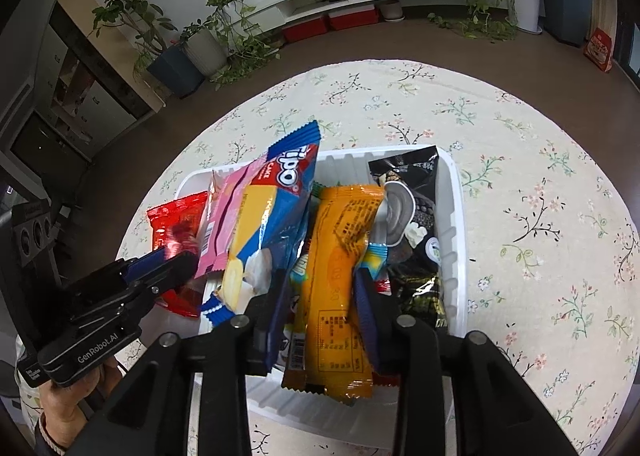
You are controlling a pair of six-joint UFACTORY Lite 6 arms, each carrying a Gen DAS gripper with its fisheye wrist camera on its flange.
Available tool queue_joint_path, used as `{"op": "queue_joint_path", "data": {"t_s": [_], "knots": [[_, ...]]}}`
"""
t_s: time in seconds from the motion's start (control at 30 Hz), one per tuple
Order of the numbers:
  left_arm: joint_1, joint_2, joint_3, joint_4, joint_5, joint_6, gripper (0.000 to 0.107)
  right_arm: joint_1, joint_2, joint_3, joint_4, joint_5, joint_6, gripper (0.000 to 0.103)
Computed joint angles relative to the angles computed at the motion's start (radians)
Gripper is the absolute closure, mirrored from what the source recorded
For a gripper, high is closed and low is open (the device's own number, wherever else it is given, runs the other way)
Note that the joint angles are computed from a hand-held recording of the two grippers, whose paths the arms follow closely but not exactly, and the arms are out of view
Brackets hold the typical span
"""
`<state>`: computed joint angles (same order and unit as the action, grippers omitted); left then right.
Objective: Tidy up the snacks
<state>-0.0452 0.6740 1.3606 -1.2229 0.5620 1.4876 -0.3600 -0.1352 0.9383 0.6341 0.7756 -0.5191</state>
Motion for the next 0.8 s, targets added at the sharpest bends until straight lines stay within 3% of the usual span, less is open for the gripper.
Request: {"op": "queue_joint_path", "data": {"t_s": [0.13, 0.2, 0.43, 0.53, 0.63, 0.7, 0.8], "knots": [[0.000, -0.010, -0.016, -0.020, -0.006, 0.024, 0.074, 0.014, -0.038, -0.010, -0.025, -0.002, 0.036, 0.060], [0.003, -0.016, -0.021, -0.038, 0.005, 0.039, 0.056, 0.021, -0.053, -0.017, -0.040, -0.007, 0.059, 0.059], [-0.002, -0.052, -0.060, -0.099, -0.016, 0.106, 0.045, 0.036, -0.102, -0.037, -0.081, -0.012, 0.118, 0.054], [0.001, -0.092, -0.108, -0.151, -0.027, 0.158, 0.031, 0.036, -0.152, -0.049, -0.104, -0.008, 0.150, 0.049], [0.010, -0.145, -0.175, -0.228, -0.034, 0.255, 0.020, 0.021, -0.222, -0.062, -0.116, 0.007, 0.165, 0.037], [0.028, -0.211, -0.258, -0.313, -0.019, 0.357, 0.005, 0.008, -0.299, -0.081, -0.131, 0.019, 0.175, 0.029], [0.074, -0.329, -0.420, -0.443, 0.023, 0.526, 0.005, -0.047, -0.438, -0.127, -0.121, 0.044, 0.140, 0.013]]}}
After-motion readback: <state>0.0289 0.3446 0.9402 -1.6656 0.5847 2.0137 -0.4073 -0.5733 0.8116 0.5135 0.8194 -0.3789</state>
